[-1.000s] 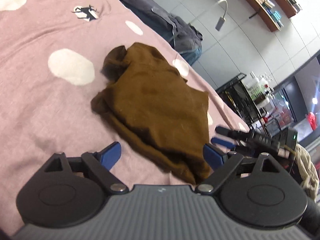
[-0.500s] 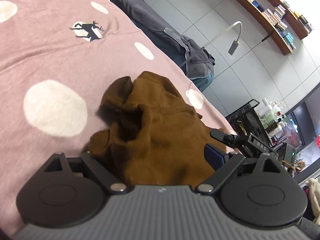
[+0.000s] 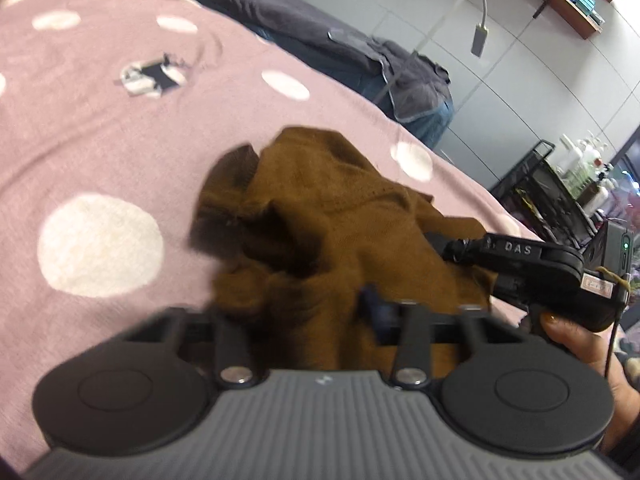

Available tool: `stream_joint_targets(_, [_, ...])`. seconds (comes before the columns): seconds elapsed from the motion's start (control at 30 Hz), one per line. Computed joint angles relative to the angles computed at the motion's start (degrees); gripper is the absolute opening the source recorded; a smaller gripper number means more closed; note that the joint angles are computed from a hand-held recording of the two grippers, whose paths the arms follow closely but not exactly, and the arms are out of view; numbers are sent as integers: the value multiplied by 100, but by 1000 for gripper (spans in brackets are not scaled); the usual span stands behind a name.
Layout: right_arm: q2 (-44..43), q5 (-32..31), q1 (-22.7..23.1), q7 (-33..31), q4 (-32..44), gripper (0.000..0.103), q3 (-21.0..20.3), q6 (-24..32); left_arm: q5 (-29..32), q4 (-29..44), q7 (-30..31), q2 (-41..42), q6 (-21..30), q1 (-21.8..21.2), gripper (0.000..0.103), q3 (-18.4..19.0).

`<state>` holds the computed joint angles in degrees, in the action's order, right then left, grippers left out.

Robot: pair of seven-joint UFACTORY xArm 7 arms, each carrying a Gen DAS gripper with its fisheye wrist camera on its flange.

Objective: Fold small clothes

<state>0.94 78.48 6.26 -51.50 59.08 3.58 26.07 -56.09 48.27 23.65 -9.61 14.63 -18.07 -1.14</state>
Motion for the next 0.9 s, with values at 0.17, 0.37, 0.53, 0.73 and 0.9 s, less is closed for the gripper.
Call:
stream_joint_targets(0.17, [-501,-149,164,-207,-164,16,36,-472,398,-6,-100,-314,144,-68,14,21])
stream_joint_targets(0.37, [-2012,-1607,141,520,-565,15,-371,-210,181,551,249,-823,623,-675,12,-18])
stream_joint_targets(0.53, [-3236,-3255,-547,1600,-138,15,-1060,908,-86,1672,631,-783,914,-1417,12,-249])
stream_joint_targets(0.73, [-3568,-4546,-1034,2267,1588,15,-2380,2406,-266,3394,840,73,936,-1919,12,-992])
stream_joint_targets(0.9, [-3447,-5080,-1145,2412,2172,15,-3423,2922,97,3986,293,748,923,-2206,12,-1668])
